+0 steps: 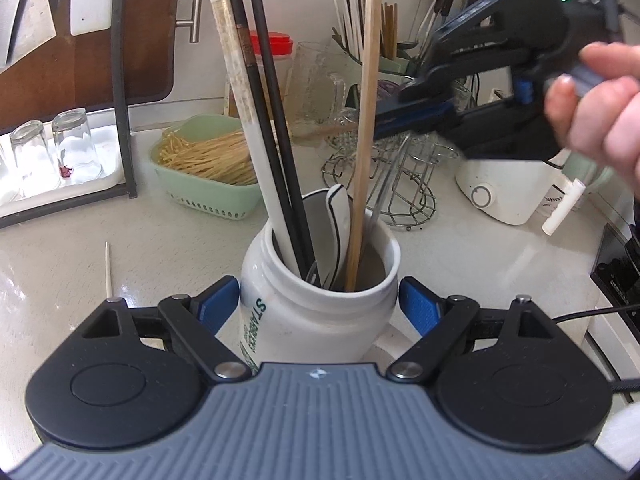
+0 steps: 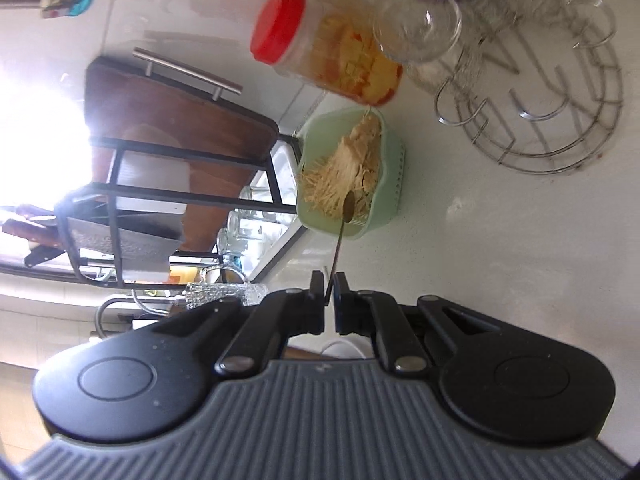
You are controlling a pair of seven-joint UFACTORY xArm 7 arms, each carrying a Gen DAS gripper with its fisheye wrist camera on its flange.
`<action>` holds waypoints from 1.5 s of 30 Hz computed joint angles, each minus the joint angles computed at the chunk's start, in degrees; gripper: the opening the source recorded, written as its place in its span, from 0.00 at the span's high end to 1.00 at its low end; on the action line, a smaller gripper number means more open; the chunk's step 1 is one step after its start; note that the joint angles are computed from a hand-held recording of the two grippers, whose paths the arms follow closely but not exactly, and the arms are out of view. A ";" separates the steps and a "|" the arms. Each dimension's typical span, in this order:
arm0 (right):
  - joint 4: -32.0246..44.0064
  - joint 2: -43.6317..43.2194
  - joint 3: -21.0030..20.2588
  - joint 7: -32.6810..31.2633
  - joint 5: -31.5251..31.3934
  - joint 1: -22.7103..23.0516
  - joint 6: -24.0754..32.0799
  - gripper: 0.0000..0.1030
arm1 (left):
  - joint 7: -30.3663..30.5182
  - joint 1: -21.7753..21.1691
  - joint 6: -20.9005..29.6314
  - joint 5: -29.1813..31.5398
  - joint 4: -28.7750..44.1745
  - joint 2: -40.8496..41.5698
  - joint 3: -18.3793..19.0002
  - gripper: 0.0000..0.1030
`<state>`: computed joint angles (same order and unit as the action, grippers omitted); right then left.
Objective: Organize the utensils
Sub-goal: 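Carry the copper spoon with the right tool and lower it into the mug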
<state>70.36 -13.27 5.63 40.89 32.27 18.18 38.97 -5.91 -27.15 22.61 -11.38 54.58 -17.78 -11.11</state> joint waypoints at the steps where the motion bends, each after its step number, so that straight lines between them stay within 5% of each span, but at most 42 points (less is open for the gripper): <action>1: -0.45 -0.98 0.46 1.34 -1.16 -0.32 -0.23 0.96 | 0.77 -0.35 -0.19 -0.37 -0.23 -0.11 0.33 0.13; 8: -1.33 -6.66 3.60 12.87 -12.30 -2.39 2.48 0.96 | 7.94 -2.99 -0.87 -5.95 -1.07 -0.42 3.23 0.13; 15: 0.53 -11.29 6.04 22.78 -20.10 -3.21 11.66 0.96 | 13.93 -3.76 -0.73 -10.38 -1.27 -0.53 4.42 0.13; 27: 12.07 -13.74 8.61 32.08 -20.99 -1.62 32.80 0.96 | 17.34 -3.02 -2.39 -9.78 -3.28 -2.14 3.46 0.13; 45: 21.83 -2.40 9.33 36.02 -19.10 2.61 33.40 0.95 | 19.76 -4.55 -2.05 -13.98 -4.92 -4.05 5.46 0.15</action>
